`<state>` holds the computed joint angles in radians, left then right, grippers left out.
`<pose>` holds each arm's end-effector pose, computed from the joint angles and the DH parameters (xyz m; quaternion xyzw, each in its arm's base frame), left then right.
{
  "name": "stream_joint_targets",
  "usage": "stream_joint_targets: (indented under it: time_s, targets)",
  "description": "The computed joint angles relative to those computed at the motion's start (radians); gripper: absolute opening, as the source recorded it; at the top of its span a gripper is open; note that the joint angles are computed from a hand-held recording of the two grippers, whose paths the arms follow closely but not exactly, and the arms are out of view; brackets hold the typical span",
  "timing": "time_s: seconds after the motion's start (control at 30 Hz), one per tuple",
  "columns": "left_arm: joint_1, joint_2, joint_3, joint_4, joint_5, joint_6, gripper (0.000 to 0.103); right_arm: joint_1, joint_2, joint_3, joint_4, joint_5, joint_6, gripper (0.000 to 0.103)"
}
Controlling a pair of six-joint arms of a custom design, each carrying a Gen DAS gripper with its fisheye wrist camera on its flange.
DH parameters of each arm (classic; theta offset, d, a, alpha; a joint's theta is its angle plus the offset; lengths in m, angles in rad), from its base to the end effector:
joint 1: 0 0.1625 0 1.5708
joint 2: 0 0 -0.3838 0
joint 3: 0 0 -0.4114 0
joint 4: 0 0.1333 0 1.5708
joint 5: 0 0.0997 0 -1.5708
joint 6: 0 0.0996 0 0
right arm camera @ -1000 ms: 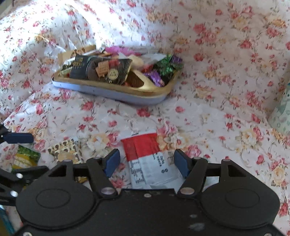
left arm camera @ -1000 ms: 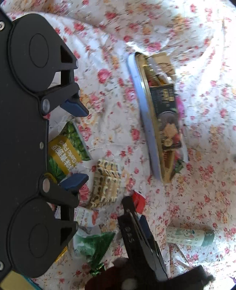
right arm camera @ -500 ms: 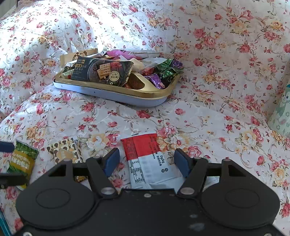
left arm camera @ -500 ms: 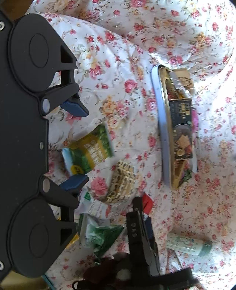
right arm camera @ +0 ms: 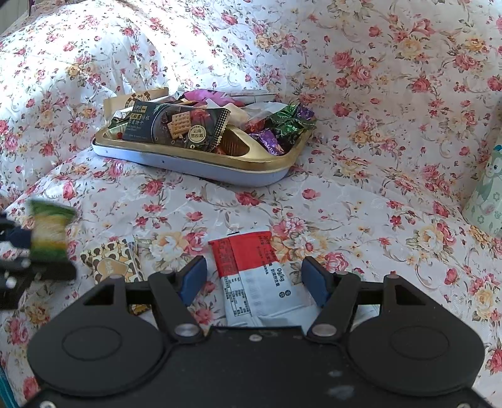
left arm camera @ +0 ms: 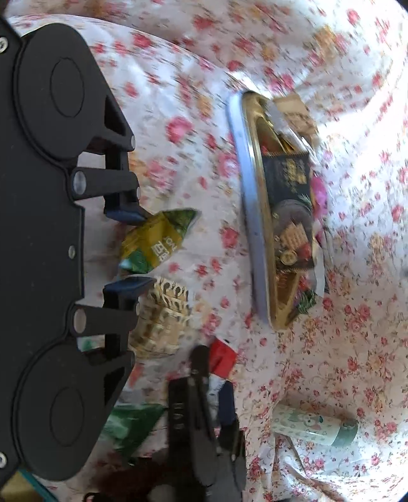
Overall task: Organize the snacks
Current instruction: 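Close the right tool on the red-white bar while the left tool grasps the green garlic packet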
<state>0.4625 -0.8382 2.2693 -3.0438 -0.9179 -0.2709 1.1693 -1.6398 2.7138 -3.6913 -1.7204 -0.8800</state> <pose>-0.2866 -0.3595 -0.0344 0.3789 0.8679 -0.2193 0.2347 -0.0101 -0.3268 0.2207 0.1684 -0.8480 0.3608 0.3498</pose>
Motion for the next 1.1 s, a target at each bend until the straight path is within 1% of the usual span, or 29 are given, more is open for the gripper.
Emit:
stream_joint_targets:
  time_s: [0.13, 0.23, 0.33, 0.37, 0.5, 0.63, 0.77, 0.87, 0.97, 1.03, 1.1]
  targets:
    - [0.048, 0.032, -0.087, 0.082, -0.027, 0.065, 0.046, -0.001, 0.000, 0.000, 0.000, 0.001, 0.000, 0.069]
    - [0.051, 0.036, -0.110, 0.120, 0.017, 0.055, 0.050, -0.001, 0.000, 0.000, -0.001, 0.001, 0.000, 0.069]
    - [0.052, 0.003, -0.083, 0.105, 0.028, 0.025, 0.058, -0.003, 0.003, 0.002, -0.009, 0.006, 0.001, 0.069]
    - [0.049, -0.013, -0.065, 0.096, 0.035, 0.010, 0.059, -0.004, 0.005, 0.001, -0.012, 0.009, 0.002, 0.069]
    - [0.039, -0.053, -0.029, 0.108, 0.062, -0.036, 0.060, -0.009, 0.007, 0.004, -0.021, 0.017, 0.001, 0.069]
    - [0.033, -0.079, -0.007, 0.108, 0.038, -0.070, 0.060, -0.010, 0.008, 0.004, -0.023, 0.017, 0.001, 0.069]
    - [0.016, -0.045, -0.013, 0.090, 0.051, -0.077, 0.060, -0.012, 0.013, 0.005, -0.033, 0.020, 0.001, 0.069]
    - [0.017, -0.025, -0.027, 0.110, 0.040, -0.096, 0.060, -0.012, 0.018, 0.006, -0.043, 0.022, 0.001, 0.069]
    - [0.012, -0.003, -0.032, 0.129, 0.069, -0.124, 0.060, -0.013, 0.026, 0.009, -0.060, 0.022, 0.000, 0.069]
    - [0.007, 0.009, -0.022, 0.099, 0.091, -0.122, 0.061, -0.011, 0.035, 0.009, -0.075, 0.019, 0.002, 0.069]
    - [0.009, 0.011, -0.016, 0.077, 0.092, -0.116, 0.061, -0.009, 0.037, 0.012, -0.083, 0.015, 0.003, 0.068]
